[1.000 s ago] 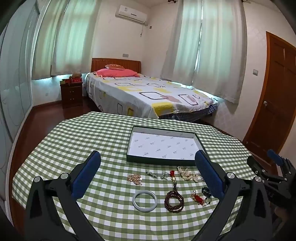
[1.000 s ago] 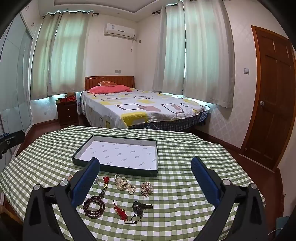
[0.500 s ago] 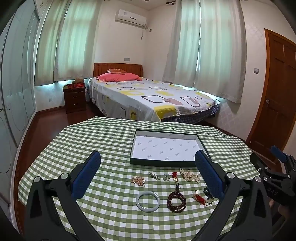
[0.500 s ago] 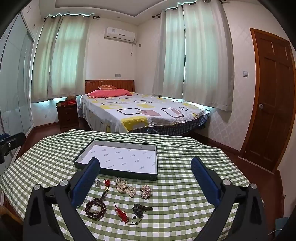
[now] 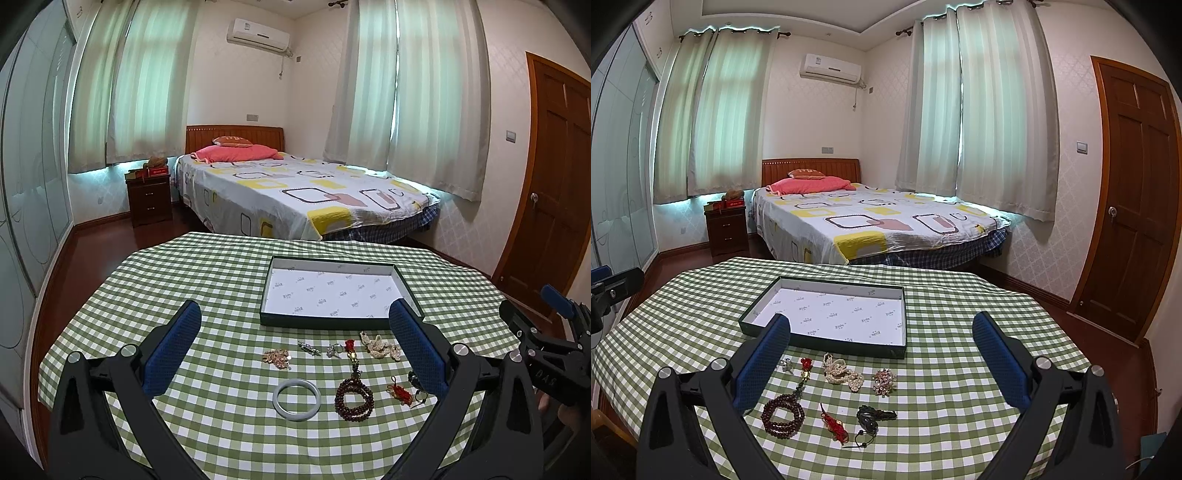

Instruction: Organize jewelry

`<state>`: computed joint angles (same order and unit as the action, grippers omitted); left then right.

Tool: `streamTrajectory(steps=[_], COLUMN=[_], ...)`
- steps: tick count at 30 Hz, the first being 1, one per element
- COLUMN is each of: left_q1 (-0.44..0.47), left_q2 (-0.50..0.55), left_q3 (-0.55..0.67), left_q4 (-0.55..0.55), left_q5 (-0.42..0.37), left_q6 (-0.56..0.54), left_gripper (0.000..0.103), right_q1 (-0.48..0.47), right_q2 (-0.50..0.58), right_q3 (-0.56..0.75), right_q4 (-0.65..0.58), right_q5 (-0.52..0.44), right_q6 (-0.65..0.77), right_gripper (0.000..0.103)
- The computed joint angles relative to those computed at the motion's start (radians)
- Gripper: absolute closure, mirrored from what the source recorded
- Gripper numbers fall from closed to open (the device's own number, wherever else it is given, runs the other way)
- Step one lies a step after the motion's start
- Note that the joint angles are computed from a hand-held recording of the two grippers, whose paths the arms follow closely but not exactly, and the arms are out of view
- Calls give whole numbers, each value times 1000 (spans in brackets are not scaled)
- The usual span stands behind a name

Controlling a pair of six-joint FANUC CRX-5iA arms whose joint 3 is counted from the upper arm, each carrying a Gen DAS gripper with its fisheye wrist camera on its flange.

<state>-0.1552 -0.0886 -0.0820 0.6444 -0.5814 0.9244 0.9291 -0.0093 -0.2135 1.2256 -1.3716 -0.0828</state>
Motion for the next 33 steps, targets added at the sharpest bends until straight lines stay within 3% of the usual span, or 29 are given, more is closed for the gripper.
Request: streamTrajectory(steps=[33], left_q1=[-4], left_q2=[-9], left_q3=[-25], left_q4=[18], left_q5=[13], left_q6=[-30], left_gripper=[4], right_q1=[3], right_q2=[-3], right_q3=[-22], right_q4=[14], right_q5=[2], right_q6=[-20], right_gripper=[7])
